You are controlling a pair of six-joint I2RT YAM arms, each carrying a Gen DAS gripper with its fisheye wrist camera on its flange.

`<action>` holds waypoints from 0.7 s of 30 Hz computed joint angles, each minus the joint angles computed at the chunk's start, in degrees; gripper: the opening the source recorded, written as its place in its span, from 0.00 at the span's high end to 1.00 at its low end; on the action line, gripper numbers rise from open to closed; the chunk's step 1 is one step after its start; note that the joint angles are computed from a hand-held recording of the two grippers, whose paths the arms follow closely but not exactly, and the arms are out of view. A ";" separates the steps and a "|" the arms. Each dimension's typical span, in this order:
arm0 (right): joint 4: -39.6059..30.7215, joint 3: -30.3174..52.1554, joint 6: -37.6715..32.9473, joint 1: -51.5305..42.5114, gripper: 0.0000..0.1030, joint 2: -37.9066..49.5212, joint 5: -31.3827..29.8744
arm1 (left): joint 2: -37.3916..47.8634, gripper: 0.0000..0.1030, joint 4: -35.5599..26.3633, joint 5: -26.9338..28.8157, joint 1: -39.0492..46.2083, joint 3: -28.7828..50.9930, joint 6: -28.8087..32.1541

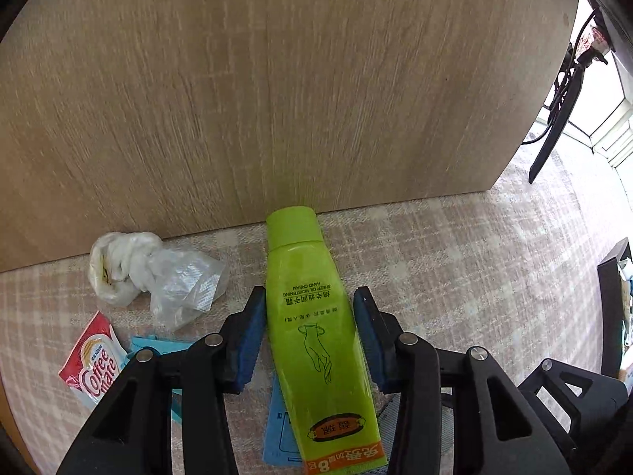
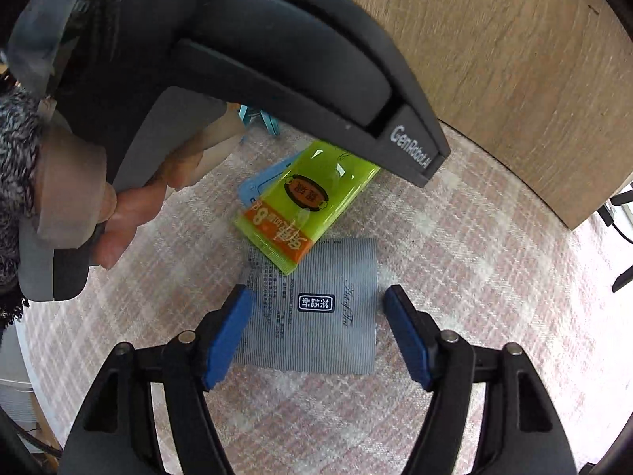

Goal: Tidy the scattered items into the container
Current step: 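Grasp the green lotion bottle with the left gripper while the right gripper grasps the grey sachet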

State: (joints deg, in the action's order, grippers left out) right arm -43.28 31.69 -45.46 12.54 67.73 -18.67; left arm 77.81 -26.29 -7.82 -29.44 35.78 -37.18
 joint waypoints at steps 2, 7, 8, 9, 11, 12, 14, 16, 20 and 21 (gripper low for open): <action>-0.39 -0.24 -1.07 0.28 0.33 -0.69 0.87 | -1.80 0.62 1.04 0.18 -0.83 -1.63 -0.54; -4.33 1.95 -4.03 -4.82 0.58 0.46 -0.62 | -5.54 0.63 2.32 0.78 -3.55 -4.59 -3.03; -5.36 2.83 -5.19 -6.66 0.64 1.59 -1.35 | -6.26 0.63 2.33 0.99 -3.87 -5.00 -3.76; -5.83 3.47 -6.03 -8.11 0.75 2.36 -1.55 | -6.82 0.63 2.24 1.00 -4.26 -5.31 -4.43; -5.24 4.03 -6.56 -9.46 0.99 3.00 0.12 | -7.38 0.63 1.61 0.22 -5.36 -5.54 -5.64; -5.93 4.89 -7.20 -10.43 0.99 4.21 -0.19 | -7.62 0.63 1.31 0.16 -5.22 -5.61 -5.51; -7.34 6.29 -8.22 -11.89 0.99 5.93 -1.03 | -7.91 0.63 0.82 -0.06 -5.71 -5.60 -5.83; -8.27 6.98 -7.72 -12.21 0.99 5.88 -1.32 | -7.94 0.63 0.26 -0.67 -6.28 -5.45 -6.20; -10.96 7.85 -6.46 -11.95 0.30 2.32 -4.23 | -8.47 0.63 0.50 0.57 -2.63 -5.95 -3.19; -10.20 6.75 -6.70 -11.14 0.23 -0.67 -4.74 | -8.21 0.63 0.89 1.31 -0.37 -5.93 -1.05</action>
State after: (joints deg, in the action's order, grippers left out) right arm -53.47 38.43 -52.16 1.40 67.06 -23.42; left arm 69.60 -25.40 -6.52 -29.80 29.85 -38.23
